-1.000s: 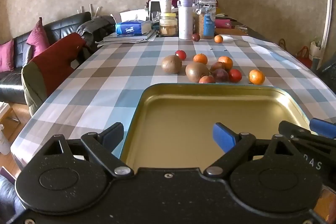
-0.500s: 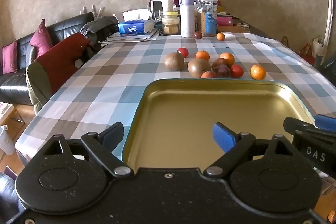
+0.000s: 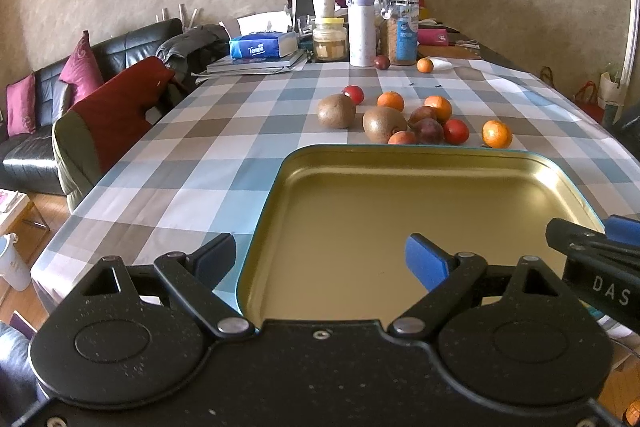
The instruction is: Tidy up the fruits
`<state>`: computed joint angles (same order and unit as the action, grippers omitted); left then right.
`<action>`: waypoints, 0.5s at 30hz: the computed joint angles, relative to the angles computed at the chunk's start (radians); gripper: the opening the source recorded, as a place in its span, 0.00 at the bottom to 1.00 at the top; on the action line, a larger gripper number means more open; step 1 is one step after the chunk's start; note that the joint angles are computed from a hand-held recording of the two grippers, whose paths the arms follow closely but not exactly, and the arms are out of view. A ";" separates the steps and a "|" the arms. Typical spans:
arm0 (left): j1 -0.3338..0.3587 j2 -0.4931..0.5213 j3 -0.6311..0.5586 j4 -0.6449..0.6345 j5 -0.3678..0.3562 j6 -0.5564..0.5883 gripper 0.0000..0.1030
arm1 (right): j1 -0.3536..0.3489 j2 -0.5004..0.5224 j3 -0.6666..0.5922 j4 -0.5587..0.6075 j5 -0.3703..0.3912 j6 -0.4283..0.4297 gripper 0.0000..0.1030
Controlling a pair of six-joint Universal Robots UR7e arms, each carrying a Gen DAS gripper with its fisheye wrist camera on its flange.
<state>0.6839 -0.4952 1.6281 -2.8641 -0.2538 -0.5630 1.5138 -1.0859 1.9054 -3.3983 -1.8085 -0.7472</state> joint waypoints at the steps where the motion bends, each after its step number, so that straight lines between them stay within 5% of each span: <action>1: 0.000 -0.001 0.001 -0.001 0.000 0.000 0.90 | 0.000 0.000 0.000 0.000 0.000 0.000 0.60; 15: 0.000 0.001 -0.004 0.007 -0.001 -0.003 0.90 | 0.006 -0.002 0.004 0.002 -0.007 -0.001 0.60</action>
